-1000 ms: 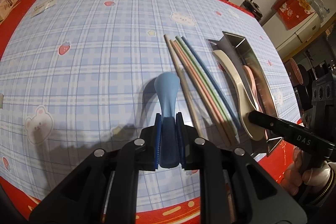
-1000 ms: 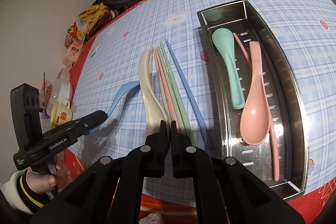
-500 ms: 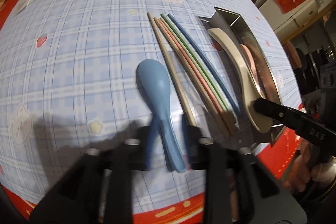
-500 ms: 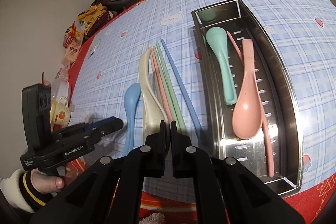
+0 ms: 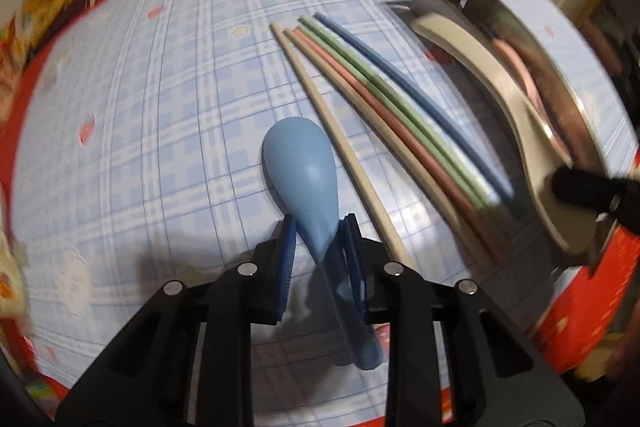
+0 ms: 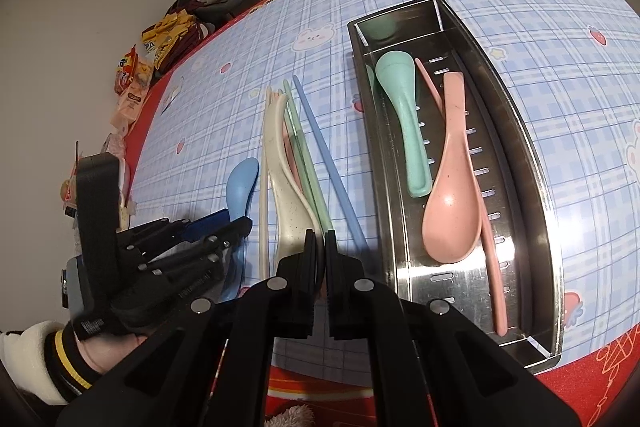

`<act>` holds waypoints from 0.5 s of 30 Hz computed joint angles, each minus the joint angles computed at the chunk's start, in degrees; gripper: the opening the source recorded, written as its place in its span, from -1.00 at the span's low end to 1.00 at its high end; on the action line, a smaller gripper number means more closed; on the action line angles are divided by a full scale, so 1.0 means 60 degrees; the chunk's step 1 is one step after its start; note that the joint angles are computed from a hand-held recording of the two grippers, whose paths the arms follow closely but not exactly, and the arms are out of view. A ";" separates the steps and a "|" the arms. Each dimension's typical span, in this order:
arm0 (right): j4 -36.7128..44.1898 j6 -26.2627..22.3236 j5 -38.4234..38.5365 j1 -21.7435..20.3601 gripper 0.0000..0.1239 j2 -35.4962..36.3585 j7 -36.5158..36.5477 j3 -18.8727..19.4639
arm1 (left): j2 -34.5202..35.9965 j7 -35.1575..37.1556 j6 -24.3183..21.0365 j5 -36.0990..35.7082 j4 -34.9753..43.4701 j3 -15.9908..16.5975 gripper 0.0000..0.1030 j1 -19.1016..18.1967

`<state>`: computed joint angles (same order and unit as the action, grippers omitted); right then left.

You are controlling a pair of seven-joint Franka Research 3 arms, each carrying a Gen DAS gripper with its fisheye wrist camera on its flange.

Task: Organize utensils
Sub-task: 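Lift the blue spoon with the left tool while the right tool lifts the cream spoon, then carry the blue and cream spoons into the steel tray and open both tools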

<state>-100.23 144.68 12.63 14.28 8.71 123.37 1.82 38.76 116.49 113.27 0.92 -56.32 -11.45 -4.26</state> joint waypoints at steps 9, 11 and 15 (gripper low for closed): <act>-0.0011 0.0129 -0.0097 0.0006 -0.92 -0.0048 0.0043 -0.0033 | 0.1154 -0.1099 -0.2103 -0.1668 0.2261 -0.0383 -0.60 0.0795; -0.0067 0.0161 -0.0086 -0.0001 -0.92 -0.0083 0.0068 -0.0029 | 0.1209 -0.1353 -0.2209 -0.1835 0.2442 -0.0374 -0.60 0.0907; -0.0016 0.0151 -0.0039 -0.0008 -0.92 -0.0058 -0.0035 -0.0002 | 0.1196 -0.1572 -0.2254 -0.2077 0.2580 -0.0425 -0.60 0.1054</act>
